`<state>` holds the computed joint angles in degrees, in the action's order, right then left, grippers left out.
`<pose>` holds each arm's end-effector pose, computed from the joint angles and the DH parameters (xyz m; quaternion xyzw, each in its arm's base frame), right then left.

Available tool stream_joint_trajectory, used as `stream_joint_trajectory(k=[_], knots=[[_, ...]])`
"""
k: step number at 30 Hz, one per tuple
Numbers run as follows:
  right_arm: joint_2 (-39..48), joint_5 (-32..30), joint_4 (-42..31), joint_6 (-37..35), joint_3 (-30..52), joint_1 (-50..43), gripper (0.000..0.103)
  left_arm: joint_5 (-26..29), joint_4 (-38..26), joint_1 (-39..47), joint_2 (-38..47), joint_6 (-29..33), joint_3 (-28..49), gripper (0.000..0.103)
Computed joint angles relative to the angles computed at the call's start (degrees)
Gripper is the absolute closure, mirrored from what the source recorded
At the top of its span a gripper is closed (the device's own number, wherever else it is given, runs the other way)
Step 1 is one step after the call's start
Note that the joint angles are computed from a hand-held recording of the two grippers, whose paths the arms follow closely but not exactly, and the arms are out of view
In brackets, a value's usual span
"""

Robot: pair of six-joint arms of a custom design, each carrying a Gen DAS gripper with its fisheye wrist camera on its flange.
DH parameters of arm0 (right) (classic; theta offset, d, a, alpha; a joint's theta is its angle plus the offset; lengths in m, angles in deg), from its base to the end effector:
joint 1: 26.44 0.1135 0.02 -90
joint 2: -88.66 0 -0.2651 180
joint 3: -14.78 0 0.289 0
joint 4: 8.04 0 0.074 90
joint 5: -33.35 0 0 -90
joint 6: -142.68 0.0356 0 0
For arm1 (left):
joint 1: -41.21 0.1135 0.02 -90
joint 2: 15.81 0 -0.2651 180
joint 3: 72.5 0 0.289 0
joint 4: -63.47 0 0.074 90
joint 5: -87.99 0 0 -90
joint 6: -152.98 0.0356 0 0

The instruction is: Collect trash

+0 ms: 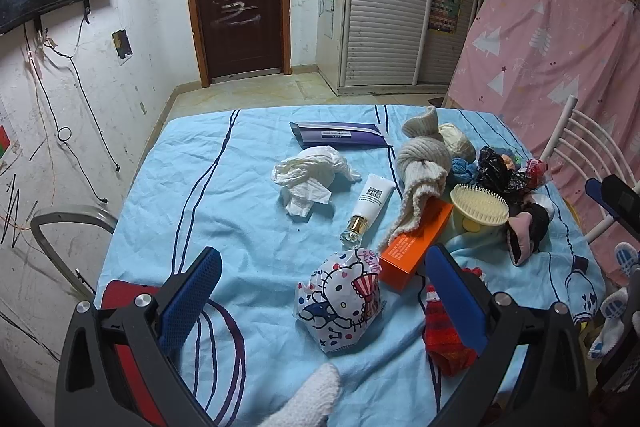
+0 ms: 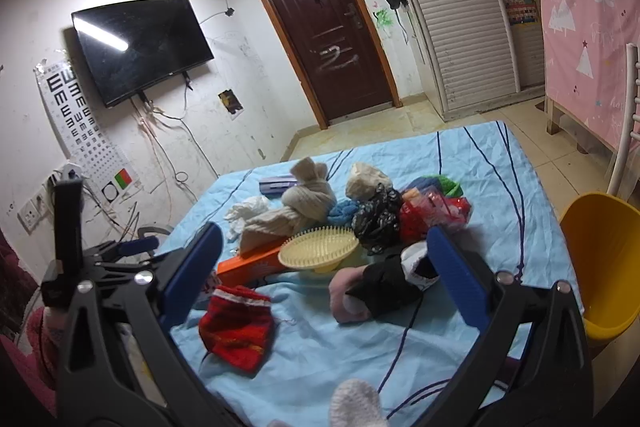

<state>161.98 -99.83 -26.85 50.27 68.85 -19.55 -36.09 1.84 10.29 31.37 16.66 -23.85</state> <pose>0.2904 0.0596 0.2105 -0.2284 0.8201 0.3465 0.3939 0.1648 -0.0755 0.2256 -0.1986 0.9054 0.0676 0.3691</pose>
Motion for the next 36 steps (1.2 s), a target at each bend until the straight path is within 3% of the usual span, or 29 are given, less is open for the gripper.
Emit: stream_joint_trajectory(k=[27,36], knots=[[2.16,0.16,0.53,0.21,1.07,-0.05,0.005,1.48,1.78,1.88,1.78,1.63,0.11,0.010],[4.14,2.24,-0.22,-1.17,1.28,-1.03,0.005,5.69,4.01,5.52,1.21,3.10,-2.35,0.010]])
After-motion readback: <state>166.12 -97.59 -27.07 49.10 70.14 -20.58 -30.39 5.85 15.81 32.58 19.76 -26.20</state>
